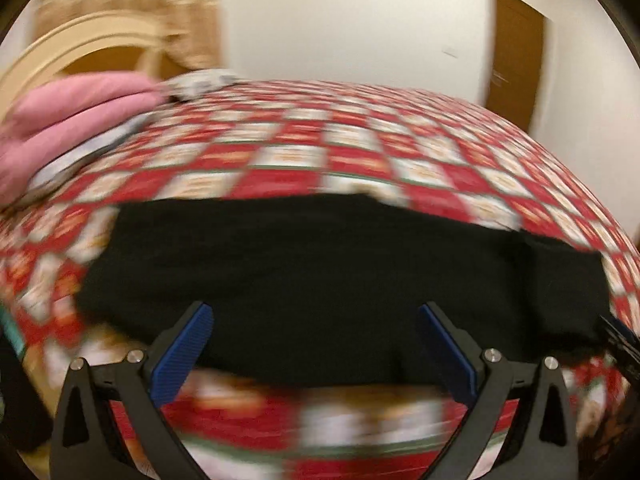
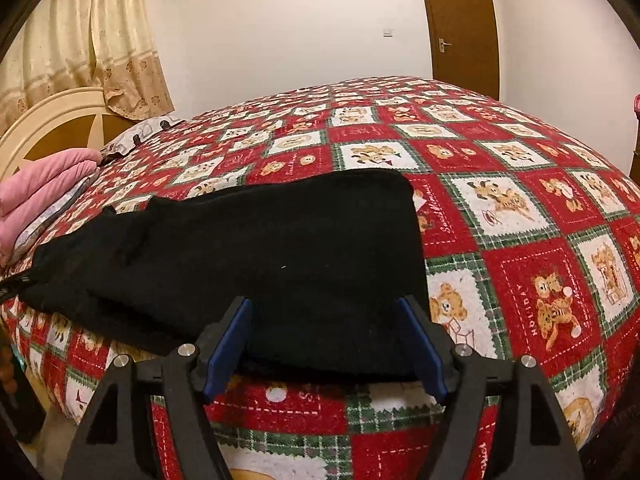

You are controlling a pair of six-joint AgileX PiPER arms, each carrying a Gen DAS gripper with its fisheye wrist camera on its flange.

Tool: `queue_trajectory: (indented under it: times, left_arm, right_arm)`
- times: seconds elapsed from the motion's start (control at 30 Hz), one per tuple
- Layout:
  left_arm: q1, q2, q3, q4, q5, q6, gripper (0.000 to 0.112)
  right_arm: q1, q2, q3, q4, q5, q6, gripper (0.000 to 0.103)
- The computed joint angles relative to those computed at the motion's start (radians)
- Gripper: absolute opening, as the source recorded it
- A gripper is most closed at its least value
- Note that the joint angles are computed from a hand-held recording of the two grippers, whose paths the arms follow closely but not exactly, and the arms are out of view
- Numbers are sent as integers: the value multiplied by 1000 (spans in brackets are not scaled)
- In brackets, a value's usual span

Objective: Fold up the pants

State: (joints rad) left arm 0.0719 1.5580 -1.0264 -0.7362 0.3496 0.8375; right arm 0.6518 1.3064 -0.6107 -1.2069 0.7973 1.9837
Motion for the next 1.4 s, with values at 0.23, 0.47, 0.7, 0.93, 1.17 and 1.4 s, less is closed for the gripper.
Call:
queue_trajectory:
  times: [0.23,0.47,0.7,0.93,1.17,1.4]
  left_arm:
    - [323,138,-128,-143,65,-48,103]
    - [312,290,-272,-225,110,-23,100]
    - [276,356,-318,-131,93,-135,92]
    - [335,365,-369,-257,273,5,28]
    - [277,249,-309,-309,189,80,25]
    - [118,12,-184,-542,155,454,25]
  right_arm:
    - [15,11,-14,17,21,14,77]
    - [-3,10,-23,32,6,-4,79]
    - [-9,8,-22,36,-5,-8,80]
    - [-24,-5,-24,59,-18,-31,80]
    - [-16,-105,8,53,-4,49,80]
    - [9,-216,3,-17,11,51,80]
